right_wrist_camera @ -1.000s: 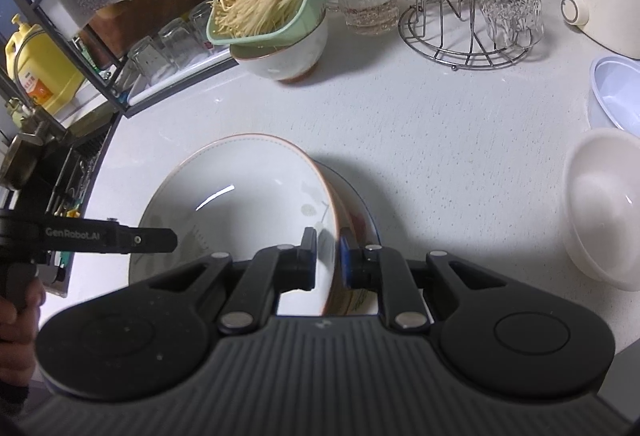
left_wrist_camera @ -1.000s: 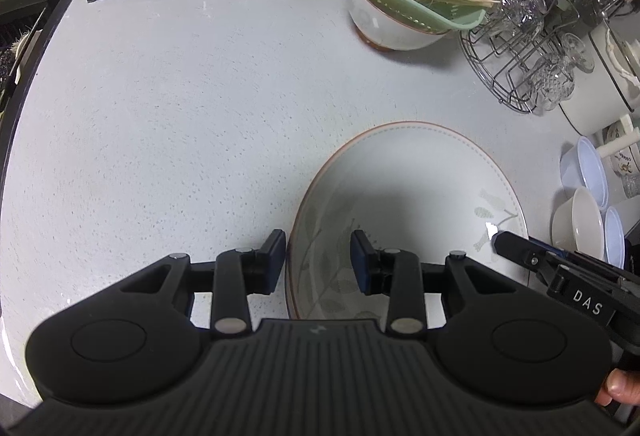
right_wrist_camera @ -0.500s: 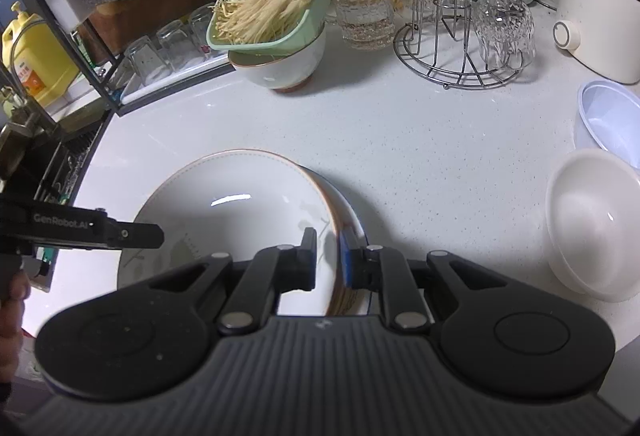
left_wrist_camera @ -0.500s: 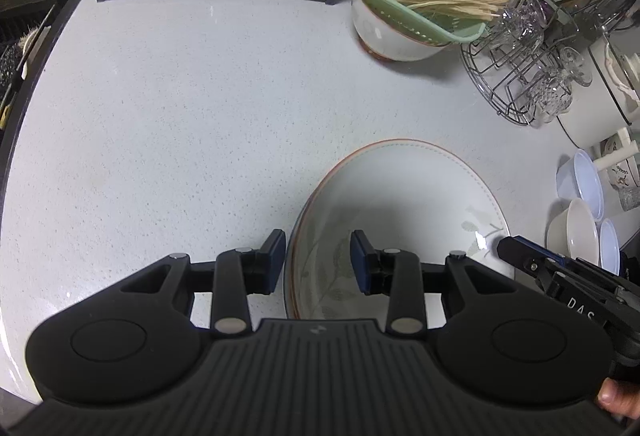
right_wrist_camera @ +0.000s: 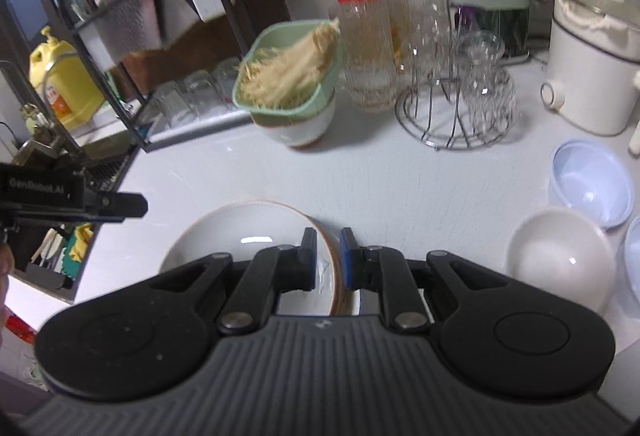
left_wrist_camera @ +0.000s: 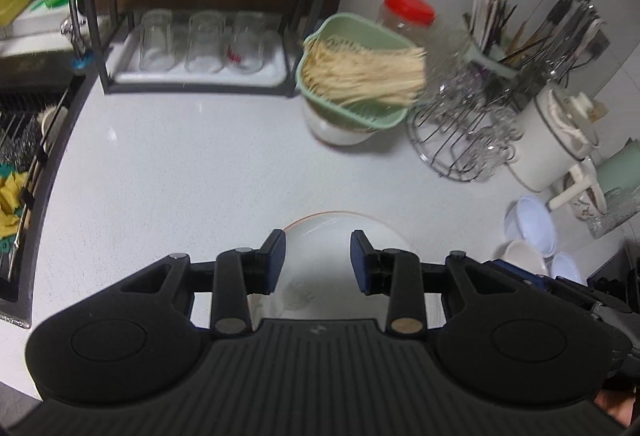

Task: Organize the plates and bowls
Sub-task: 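Lower the small plate onto the stacked plates with both grippers, then open both grippers and move them to the white bowl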

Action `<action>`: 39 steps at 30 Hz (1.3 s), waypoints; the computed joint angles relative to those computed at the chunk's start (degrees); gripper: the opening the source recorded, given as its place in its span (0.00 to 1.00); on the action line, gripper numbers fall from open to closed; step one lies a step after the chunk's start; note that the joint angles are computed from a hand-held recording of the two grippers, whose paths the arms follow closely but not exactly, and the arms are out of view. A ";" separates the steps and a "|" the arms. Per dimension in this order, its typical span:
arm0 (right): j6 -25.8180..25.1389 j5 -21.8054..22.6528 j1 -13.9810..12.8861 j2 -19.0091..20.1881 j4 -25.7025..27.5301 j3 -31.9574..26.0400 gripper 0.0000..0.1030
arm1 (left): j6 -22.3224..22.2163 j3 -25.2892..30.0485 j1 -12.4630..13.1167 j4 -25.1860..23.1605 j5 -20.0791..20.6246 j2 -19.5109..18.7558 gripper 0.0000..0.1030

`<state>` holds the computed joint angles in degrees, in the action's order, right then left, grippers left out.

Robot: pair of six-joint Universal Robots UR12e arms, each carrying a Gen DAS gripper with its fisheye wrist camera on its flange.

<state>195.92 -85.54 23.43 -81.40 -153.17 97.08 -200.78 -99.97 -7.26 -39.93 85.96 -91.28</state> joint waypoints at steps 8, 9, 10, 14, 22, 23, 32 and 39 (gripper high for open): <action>-2.96 2.53 -1.28 -4.08 -3.09 2.71 0.15 | -1.92 -0.70 -4.52 3.42 5.66 2.56 0.39; -3.31 2.98 -1.50 -4.71 -3.56 3.25 0.15 | -2.29 -0.89 -5.03 3.76 6.24 2.84 0.39; -3.64 3.19 -1.63 -5.23 -4.03 3.72 0.15 | -2.69 -1.31 -5.58 4.01 6.83 3.31 0.39; -5.11 3.67 -2.06 -7.10 -5.55 5.52 0.15 | -4.57 -1.99 -7.66 4.15 9.13 4.21 0.39; -5.46 3.81 -2.58 -10.11 -6.21 8.63 0.15 | -4.91 -2.28 -10.60 3.16 11.77 5.01 0.42; -5.45 3.53 -2.57 -10.40 -6.29 8.96 0.15 | -5.01 -2.28 -10.69 3.07 11.49 4.98 0.43; -3.16 0.37 -2.86 -12.17 -8.47 11.43 0.15 | -2.00 -1.28 -11.60 4.52 8.42 3.61 0.45; -1.65 -3.48 -2.78 -12.62 -9.16 12.55 0.16 | 0.76 -0.08 -11.68 5.20 4.84 1.44 0.46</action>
